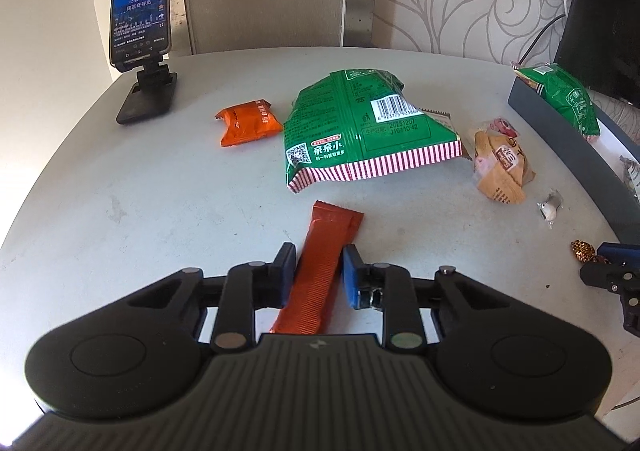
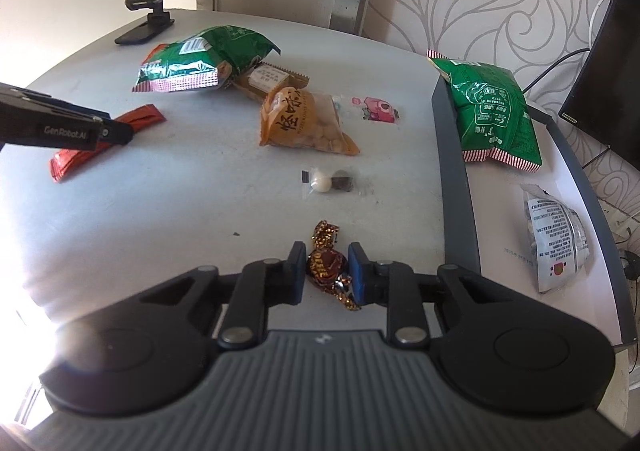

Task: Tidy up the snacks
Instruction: 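Grasp the orange snack stick with the left gripper while the right gripper grasps the brown candy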

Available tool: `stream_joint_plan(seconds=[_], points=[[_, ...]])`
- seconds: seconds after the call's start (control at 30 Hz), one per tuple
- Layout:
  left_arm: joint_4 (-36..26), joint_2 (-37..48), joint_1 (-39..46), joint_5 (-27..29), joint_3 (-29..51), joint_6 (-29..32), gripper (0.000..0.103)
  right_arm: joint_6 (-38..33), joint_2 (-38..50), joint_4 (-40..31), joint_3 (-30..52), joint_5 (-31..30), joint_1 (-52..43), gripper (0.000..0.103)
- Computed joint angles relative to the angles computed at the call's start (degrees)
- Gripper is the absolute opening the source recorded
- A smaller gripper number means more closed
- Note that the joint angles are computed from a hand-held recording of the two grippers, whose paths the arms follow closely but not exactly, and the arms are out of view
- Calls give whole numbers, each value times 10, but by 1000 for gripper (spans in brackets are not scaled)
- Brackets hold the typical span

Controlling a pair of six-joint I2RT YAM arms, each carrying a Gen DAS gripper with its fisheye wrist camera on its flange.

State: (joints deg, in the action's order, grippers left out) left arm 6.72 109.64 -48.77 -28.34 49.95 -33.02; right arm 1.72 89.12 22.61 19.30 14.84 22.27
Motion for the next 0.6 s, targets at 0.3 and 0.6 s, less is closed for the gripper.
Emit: stream_joint_plan(seconds=[0.3, 0.6], points=[[-26, -9, -2, -7, 2, -21, 24, 12, -22, -26, -2, 4, 11, 25], [-32, -27, -7, -22, -7, -18, 24, 24, -61, -54, -4, 5, 28, 25]])
